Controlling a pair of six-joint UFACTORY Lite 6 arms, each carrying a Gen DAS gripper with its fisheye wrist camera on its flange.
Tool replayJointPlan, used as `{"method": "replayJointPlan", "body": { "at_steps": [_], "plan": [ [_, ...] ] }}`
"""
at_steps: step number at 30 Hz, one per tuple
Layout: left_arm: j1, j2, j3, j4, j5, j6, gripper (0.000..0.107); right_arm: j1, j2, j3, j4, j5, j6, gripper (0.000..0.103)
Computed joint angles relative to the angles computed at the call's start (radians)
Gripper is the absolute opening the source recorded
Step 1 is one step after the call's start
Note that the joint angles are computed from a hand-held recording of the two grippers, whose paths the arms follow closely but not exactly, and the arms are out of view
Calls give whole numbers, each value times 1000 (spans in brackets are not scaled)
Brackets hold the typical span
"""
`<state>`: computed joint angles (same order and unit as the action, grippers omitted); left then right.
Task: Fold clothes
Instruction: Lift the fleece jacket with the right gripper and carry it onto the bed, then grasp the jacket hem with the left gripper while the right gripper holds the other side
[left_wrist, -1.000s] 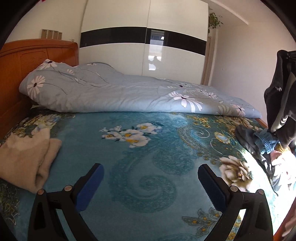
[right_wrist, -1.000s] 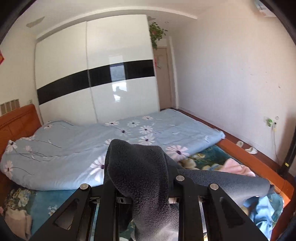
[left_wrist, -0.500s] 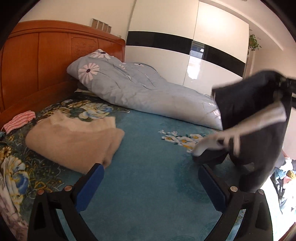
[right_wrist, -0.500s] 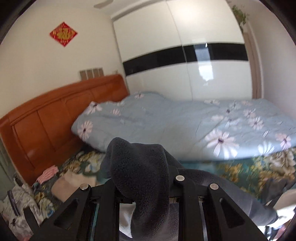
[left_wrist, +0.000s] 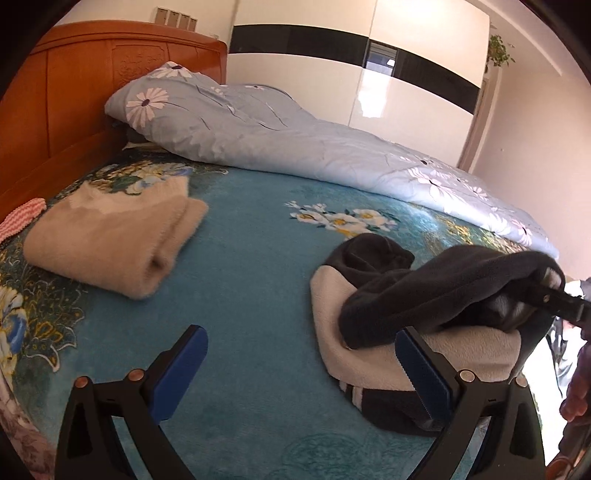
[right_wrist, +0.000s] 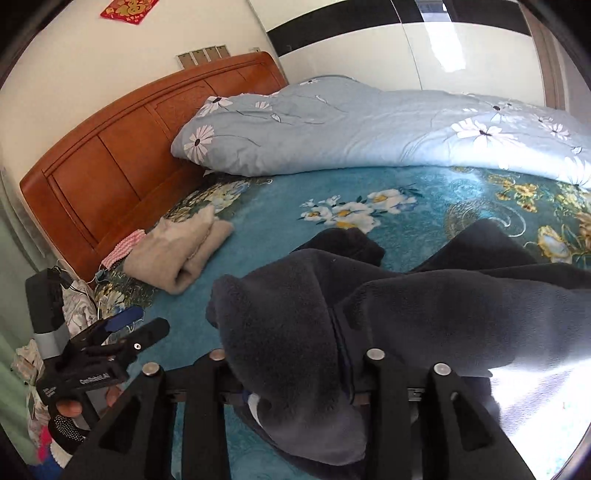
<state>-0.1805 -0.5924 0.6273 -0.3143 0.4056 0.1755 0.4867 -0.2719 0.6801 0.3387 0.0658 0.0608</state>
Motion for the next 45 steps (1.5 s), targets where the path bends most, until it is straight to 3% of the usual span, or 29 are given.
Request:
{"method": "replayJointPlan", "body": {
  "at_steps": [1, 3, 5, 10, 14, 15, 18, 24, 27, 33, 36, 39, 42, 45],
  "plan": [
    [-61, 13, 2, 89, -14, -105, 103, -18, -63, -42, -105, 10, 76, 60],
    [-167, 40, 5, 245, -30, -292, 103, -55, -192, -120, -280, 61, 209, 61],
    [-240, 50, -5, 319, -43, -388, 103, -104, -325, -202, -297, 115, 196, 61],
    [-398, 98, -16, 453, -56, -558, 103, -378, -635, -404, 130, 286, -284, 62],
    [-521, 107, -28, 738, -22, -836, 103, -779, -814, -496, 395, 525, -654, 62],
    [-543, 112, -26, 795, -11, -894, 103, -848, -791, -505, 458, 542, -748, 62],
    [-571, 125, -9, 802, -12, -924, 103, -893, -625, -493, 565, 462, -890, 62],
    [-662, 186, 26, 1029, 32, -1143, 103, -652, -135, -252, 1128, 147, -1369, 62],
    [-604, 205, 44, 996, 5, -1118, 103, -602, 50, -34, 1179, 94, -1411, 62],
    [-440, 284, 123, 725, -69, -865, 103, -575, 541, 468, 598, 78, -828, 62],
    [-389, 268, 133, 565, -70, -701, 103, -580, 686, 609, 331, 122, -555, 62],
    [-377, 190, 90, 520, -51, -617, 103, -573, 564, 502, 342, 121, -615, 62],
    [-382, 119, 40, 520, -32, -595, 103, -602, 320, 293, 590, 148, -928, 62],
    [-391, 60, -10, 411, -19, -491, 103, -711, 11, 37, 808, 235, -1156, 62]
  ]
}}
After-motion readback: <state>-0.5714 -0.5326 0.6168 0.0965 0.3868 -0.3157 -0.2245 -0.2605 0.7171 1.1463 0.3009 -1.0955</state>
